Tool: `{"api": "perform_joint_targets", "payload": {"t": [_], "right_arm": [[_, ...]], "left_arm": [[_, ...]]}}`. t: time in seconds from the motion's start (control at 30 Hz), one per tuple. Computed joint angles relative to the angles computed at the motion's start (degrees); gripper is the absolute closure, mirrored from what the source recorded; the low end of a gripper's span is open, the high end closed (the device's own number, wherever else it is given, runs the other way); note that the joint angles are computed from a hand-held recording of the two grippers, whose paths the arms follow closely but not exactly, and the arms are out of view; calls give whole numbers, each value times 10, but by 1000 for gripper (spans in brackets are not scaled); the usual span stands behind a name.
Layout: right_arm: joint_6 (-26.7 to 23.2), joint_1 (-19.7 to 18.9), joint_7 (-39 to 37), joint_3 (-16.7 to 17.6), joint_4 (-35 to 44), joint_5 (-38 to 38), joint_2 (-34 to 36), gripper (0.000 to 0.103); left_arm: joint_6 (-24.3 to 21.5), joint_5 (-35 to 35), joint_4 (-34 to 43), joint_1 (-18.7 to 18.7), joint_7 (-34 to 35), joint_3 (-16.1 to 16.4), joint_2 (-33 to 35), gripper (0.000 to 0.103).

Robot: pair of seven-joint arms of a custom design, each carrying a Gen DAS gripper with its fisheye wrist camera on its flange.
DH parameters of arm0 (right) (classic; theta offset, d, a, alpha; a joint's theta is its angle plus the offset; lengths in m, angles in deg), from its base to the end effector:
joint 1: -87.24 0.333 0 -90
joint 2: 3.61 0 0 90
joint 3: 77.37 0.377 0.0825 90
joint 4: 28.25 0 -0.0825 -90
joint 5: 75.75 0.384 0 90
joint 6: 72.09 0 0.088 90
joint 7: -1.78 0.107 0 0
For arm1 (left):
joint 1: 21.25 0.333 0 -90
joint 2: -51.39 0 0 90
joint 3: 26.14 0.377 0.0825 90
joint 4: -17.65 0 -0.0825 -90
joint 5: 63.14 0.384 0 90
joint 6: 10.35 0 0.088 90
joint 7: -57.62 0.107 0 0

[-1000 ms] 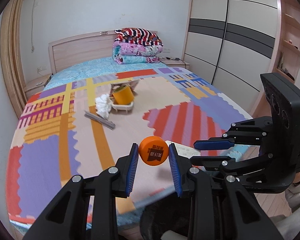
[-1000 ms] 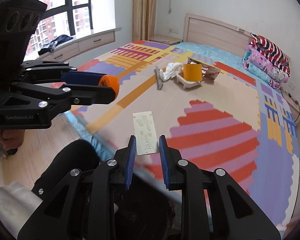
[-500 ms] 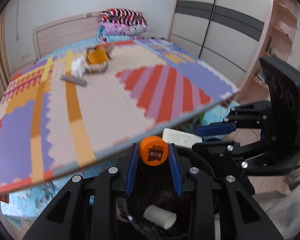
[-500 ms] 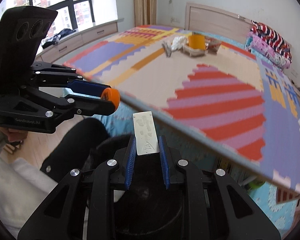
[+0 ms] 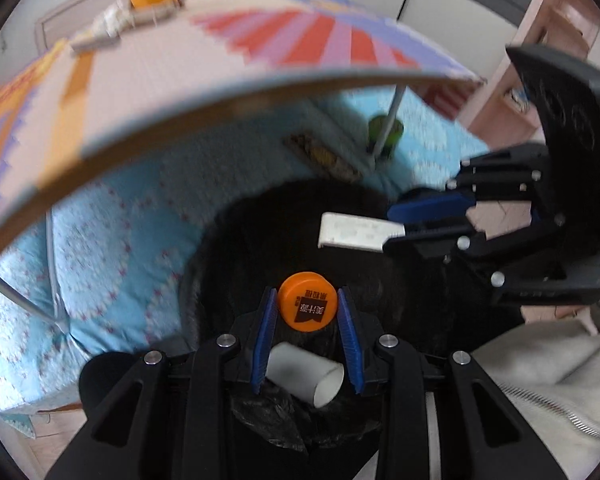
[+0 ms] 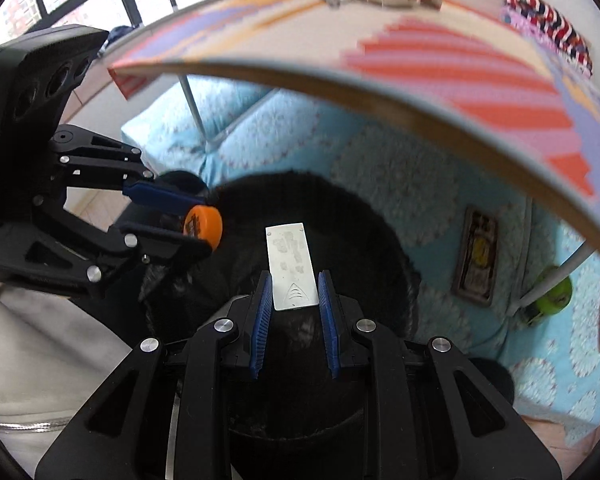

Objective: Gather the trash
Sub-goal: 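Carry the ball and card over the bin and open both tools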

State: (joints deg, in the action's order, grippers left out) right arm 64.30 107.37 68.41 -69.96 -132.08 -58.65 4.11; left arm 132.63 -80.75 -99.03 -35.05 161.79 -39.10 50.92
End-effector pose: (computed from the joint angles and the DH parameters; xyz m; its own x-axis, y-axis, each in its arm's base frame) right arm 0.5724 0.2963 0.5722 0.6703 -0.7335 -0.1126 -0.6861 -0.5546 -0.4709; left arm 0.5248 -0.2631 0.5588 -0.5187 -0.8400 0.1593 -0.7879 0.3973 -0.4704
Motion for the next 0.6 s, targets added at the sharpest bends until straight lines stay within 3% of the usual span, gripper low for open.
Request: {"api": "perform_joint_targets", "payload": {"t": [0.6], "right_arm": [[-75,2,17,6,13,-7,51,79]], "left_arm": [[-96,33,22,-1,-1,-12,65,73]]}}
